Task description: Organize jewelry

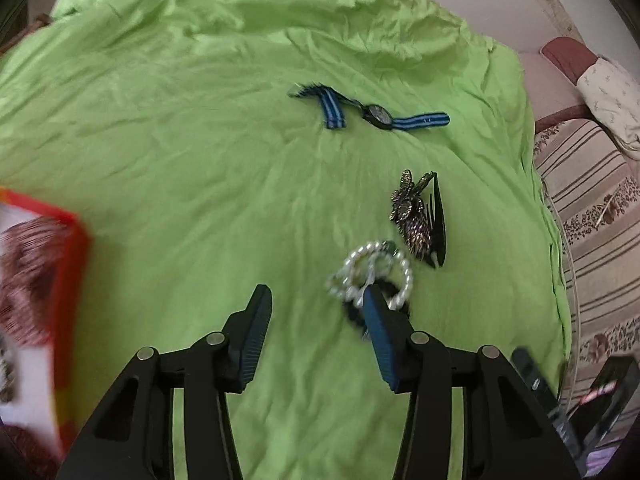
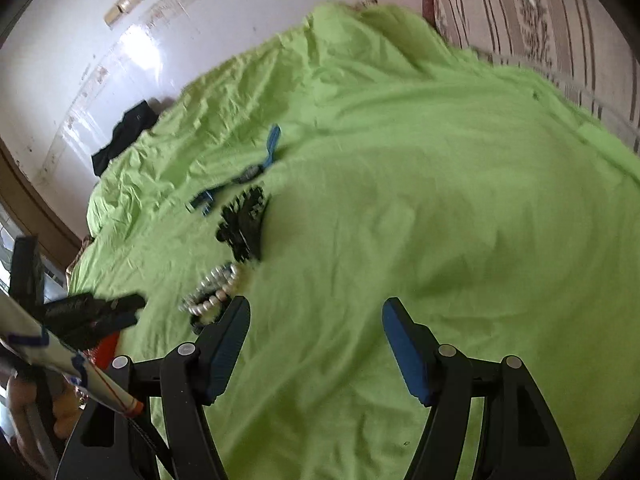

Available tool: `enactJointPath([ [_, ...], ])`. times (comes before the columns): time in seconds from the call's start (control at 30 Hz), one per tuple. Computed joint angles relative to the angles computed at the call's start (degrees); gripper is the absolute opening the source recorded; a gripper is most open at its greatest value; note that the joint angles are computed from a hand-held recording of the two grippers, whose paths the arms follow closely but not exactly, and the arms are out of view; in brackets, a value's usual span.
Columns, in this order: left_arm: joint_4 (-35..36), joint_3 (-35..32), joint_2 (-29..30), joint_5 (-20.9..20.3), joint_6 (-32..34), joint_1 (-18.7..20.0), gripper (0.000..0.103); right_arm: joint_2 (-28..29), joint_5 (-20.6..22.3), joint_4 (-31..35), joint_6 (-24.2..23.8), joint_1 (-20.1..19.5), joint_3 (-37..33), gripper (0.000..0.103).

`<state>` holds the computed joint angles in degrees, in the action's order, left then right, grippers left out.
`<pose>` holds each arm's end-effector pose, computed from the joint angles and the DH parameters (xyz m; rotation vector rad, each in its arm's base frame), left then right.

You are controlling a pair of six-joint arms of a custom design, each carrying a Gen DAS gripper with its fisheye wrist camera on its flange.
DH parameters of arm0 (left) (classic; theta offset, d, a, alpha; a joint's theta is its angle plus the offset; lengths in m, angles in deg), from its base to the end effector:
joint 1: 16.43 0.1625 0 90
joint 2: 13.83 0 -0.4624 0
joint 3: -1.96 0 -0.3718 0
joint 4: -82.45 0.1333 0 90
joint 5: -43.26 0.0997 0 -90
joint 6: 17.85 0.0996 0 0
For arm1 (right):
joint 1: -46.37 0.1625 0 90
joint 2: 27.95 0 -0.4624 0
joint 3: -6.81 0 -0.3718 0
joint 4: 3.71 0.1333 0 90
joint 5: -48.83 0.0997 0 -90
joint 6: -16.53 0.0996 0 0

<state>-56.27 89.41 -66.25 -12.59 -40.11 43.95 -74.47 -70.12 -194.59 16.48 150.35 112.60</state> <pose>-0.1829 -0.7045 0.2590 0.0722 2.6365 -0.6386 0.2373 -0.6011 0.1795 0.0630 -2.5549 1.0389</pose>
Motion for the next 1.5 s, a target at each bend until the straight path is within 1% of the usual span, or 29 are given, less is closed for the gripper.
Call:
enactJointPath([
  [0.1, 1.2, -3.6, 3.5, -2.3, 1.4, 1.1, 0.046, 0.4, 0.9, 0.2, -1.0, -0.2, -0.6, 0.073],
  [0.23, 3.3, -6.9, 7.2, -1.9, 3.4, 1.2, 0.046, 1.2, 1.1, -0.1, -2.6, 0.1, -1.4, 0.073],
  [0.27, 3.9, -7.3, 7.7, -1.4, 3.7, 1.0, 0.044, 1.4, 0.9, 0.0, -2.8, 0.2, -1.5, 0.073],
  [0.3, 4.1, -7.4, 8.1, -0.8, 3.9, 0.7, 0.029, 1.6, 0.7, -0.1, -3.1, 0.2, -1.6, 0.073],
  [0.33, 5.3, -7.5, 8.3, -1.7, 3.8, 0.5, 0.020, 1.6, 0.5, -0.2, -3.2, 0.2, -1.5, 0.073],
  [0.37, 6.1, -7.3, 8.1, -3.6, 3.6, 0.5, 0.015, 1.6, 0.4, -0.3, -3.1, 0.2, -1.5, 0.073],
  [0.47, 6.9, -4.9, 6.3, -9.3, 5.0, -0.1, 0.015, 1.5, 0.1, -0.3, -2.8, 0.1, -1.5, 0.073],
  [0.53, 6.5, -1.5, 3.5, -15.0, 5.5, -0.8, 0.014, 1.4, -0.2, -0.3, -2.5, 0.1, -1.4, 0.073],
  [0.57, 5.9, 0.2, 2.2, -16.1, 6.0, -1.4, 0.014, 1.2, -0.2, -0.3, -2.2, 0.0, -1.2, 0.073],
  [0.6, 5.2, 2.2, 0.6, -16.1, 6.6, -2.2, 0.009, 0.9, -0.1, -0.4, -1.9, -0.1, -1.0, 0.073],
  [0.63, 4.7, 4.4, -1.2, -14.8, 7.0, -3.1, 0.009, 0.7, 0.0, -0.3, -1.7, -0.2, -0.9, 0.073],
  [0.7, 3.4, 8.1, -4.2, -10.5, 6.4, -4.6, 0.009, 0.2, 0.7, 0.4, -0.9, -0.4, -0.5, 0.073],
  [0.73, 3.8, 9.7, -5.4, -6.4, 5.4, -5.3, 0.009, 0.0, 1.1, 0.8, -0.4, -0.6, -0.4, 0.073],
  [0.83, 4.3, 12.1, -7.5, 1.1, 2.0, -5.5, 0.009, -0.3, 2.8, 2.4, 0.1, -0.7, -0.3, 0.073],
  [0.87, 4.6, 12.9, -8.3, 3.0, 0.8, -5.4, 0.009, -0.3, 3.2, 2.5, -0.2, -0.5, -0.2, 0.073],
  [0.93, 4.7, 14.1, -10.0, 4.8, 0.1, -5.1, 0.009, -0.2, 3.7, 2.9, -1.4, -0.1, 0.1, 0.073],
  [1.0, 4.3, 14.8, -10.7, 6.1, -0.4, -5.1, 0.009, -0.2, 4.7, 3.5, -2.6, 0.3, 0.2, 0.073],
  [1.07, 3.7, 15.4, -11.3, 6.3, -0.8, -5.1, 0.009, -0.1, 6.0, 4.5, -3.4, 0.4, 0.2, 0.073],
  [1.17, 3.5, 15.6, -11.0, 5.7, -0.3, -5.2, 0.010, 0.0, 11.0, 7.8, -4.5, 0.1, -0.2, 0.073],
  [1.2, 3.6, 16.3, -11.5, 5.7, -0.1, -5.5, 0.011, 0.2, 13.6, 10.0, -4.7, -0.3, -0.6, 0.073],
  [1.27, 3.6, 16.4, -11.2, 5.3, 0.5, -5.4, 0.011, 0.9, 15.7, 13.0, -5.5, -0.5, -1.5, 0.070],
  [1.33, 3.8, 16.3, -10.6, 5.6, 0.6, -5.4, 0.011, 2.3, 15.6, 16.3, -6.7, -0.1, -3.2, 0.060],
  [1.4, 3.9, 16.7, -10.7, 6.0, 0.7, -5.5, 0.011, 3.8, 14.6, 18.9, -8.0, 0.5, -4.7, 0.057],
  [1.5, 3.7, 17.1, -10.8, 6.1, 1.5, -5.7, 0.011, 5.7, 12.5, 21.1, -10.3, 1.5, -6.3, 0.057],
])
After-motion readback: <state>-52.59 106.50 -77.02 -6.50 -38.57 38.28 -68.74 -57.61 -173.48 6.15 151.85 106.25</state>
